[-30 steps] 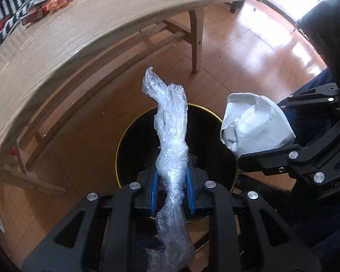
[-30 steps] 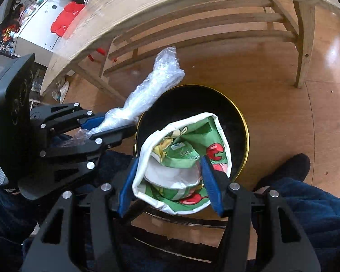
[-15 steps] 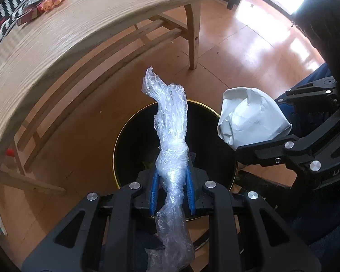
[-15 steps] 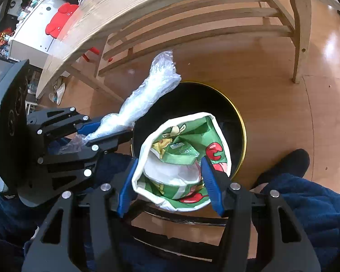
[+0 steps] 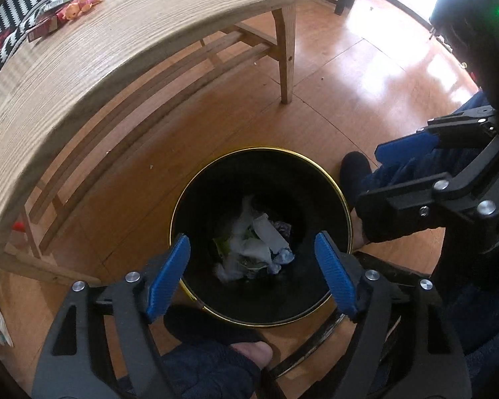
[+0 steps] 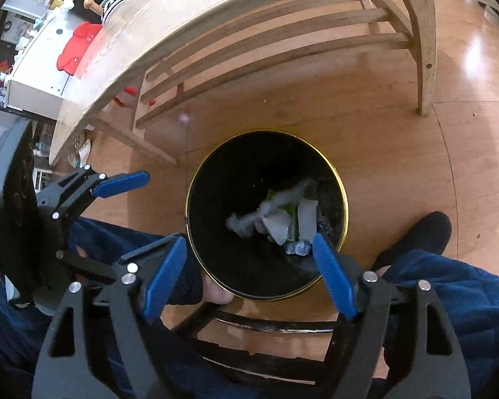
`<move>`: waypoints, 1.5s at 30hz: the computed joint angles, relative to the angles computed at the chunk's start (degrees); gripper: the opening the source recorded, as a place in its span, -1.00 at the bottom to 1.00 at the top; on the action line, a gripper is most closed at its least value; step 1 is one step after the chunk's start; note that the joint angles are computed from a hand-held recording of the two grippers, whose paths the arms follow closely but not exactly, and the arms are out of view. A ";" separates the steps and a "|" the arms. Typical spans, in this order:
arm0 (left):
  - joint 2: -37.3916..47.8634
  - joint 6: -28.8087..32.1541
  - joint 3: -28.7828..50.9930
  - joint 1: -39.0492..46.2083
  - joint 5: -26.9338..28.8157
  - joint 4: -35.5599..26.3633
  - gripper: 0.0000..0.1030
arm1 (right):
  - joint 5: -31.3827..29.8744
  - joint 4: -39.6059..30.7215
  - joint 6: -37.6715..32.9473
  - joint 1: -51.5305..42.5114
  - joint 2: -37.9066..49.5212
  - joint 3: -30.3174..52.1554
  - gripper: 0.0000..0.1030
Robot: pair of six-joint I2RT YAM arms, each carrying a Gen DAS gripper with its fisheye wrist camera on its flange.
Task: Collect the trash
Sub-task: 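Open both tools to drop the plastic wrap and snack bag into the bin, then move both tools back over the table toward the remaining trash, then grasp the orange-purple toy figure with the left tool while the right tool grasps the white tissue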
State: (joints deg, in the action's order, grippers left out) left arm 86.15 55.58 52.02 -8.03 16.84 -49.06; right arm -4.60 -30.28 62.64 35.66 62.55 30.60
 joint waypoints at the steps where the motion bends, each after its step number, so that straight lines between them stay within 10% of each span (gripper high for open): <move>1: 0.00 -0.06 0.09 -0.07 0.06 -0.03 0.50 | 0.46 -0.35 0.01 0.10 -0.37 0.15 0.50; 20: 6.26 -11.86 23.76 1.95 8.79 -4.09 0.56 | 10.91 -14.01 -16.12 -12.75 -3.94 18.28 0.54; 36: 42.40 -30.85 73.49 -2.36 -1.19 -5.07 0.70 | 2.26 -7.12 -30.99 -32.58 33.54 50.92 0.58; 45: 53.92 -36.34 86.52 -5.62 -2.27 -8.44 0.70 | -2.28 -12.75 -30.09 -38.95 57.96 79.09 0.59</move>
